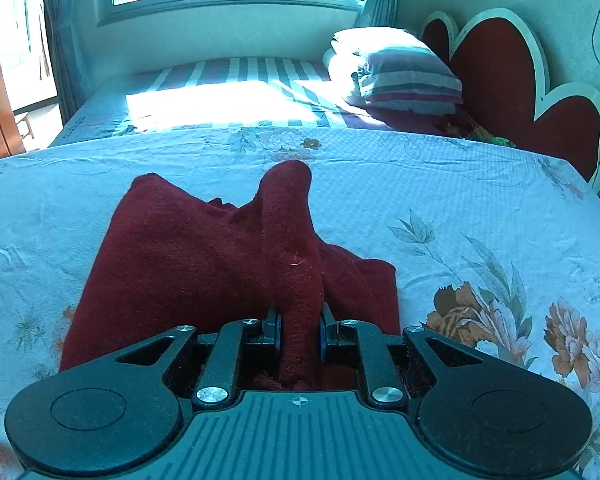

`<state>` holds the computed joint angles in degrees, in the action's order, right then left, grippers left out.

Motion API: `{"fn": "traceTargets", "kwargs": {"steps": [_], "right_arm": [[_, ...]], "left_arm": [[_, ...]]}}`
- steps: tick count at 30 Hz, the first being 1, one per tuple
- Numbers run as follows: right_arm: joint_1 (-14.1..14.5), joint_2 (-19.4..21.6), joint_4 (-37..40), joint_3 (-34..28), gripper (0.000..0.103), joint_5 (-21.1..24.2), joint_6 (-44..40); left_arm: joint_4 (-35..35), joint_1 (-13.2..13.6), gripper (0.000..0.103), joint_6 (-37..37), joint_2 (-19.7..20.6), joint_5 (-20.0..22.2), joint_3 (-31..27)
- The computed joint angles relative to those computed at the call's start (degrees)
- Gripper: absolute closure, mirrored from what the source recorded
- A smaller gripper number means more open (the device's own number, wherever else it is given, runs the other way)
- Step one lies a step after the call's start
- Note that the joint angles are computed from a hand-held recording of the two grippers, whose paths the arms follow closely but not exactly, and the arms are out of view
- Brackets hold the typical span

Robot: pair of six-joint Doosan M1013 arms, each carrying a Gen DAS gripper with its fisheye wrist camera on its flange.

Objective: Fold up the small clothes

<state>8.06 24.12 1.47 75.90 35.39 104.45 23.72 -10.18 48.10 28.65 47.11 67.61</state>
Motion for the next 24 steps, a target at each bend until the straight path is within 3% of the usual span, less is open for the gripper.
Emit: {"fn": "traceTargets", "kwargs": {"steps": [4,8,9,10,11,14,17,20,22,24], "right_arm": [[-0.5,0.2,2.3,0.0,0.065,0.3,-2.4],[-1.1,0.4,4.4,-0.2,0.065,0.5,-4.8],[-1.1,0.5,4.5,-0.3,0.065,0.7,-5.1],[-1.2,0.6,4.5,-0.5,0.065,0.9,-5.3],[-1.3,0.6,4.8,-0.6,0.065,1.1,-5.6],[-1.4,0.4,5.4,-0.7,0.065,1.0,-5.8],[-1.3,0.1,5.6,-0.6,0.065,0.5,-5.9],[-1.0,-0.2,5.8,-0.8,0.065,0.3,-6.3],[-0.6,-0.3,6.1,-0.9,0.063,0.1,-6.1],[0.1,-0.4,6.9,-0.9,0.063,-0.4,-6.4]], "left_arm": [[1.9,-1.4,0.088,0.1,1.6,2.3,-1.9],[-2.7,-1.5,0.087,3.0,2.7,2.2,-3.0],[-4.0,-1.5,0.073,4.3,3.1,2.5,-3.5],[-6.8,-1.4,0.056,5.3,2.8,-0.1,-2.8],[-9.8,-1.1,0.027,7.2,2.4,-2.6,-1.9],[-16.7,-1.0,0.024,12.4,0.7,-11.6,1.3],[-18.8,-0.7,0.024,11.8,-1.8,-18.4,4.7],[-10.3,-0.5,0.024,3.4,-4.8,-21.4,8.4],[0.0,-0.3,0.024,-6.6,-7.6,-23.2,12.3],[9.7,0.3,0.024,-17.0,-10.5,-21.7,16.2]]}}
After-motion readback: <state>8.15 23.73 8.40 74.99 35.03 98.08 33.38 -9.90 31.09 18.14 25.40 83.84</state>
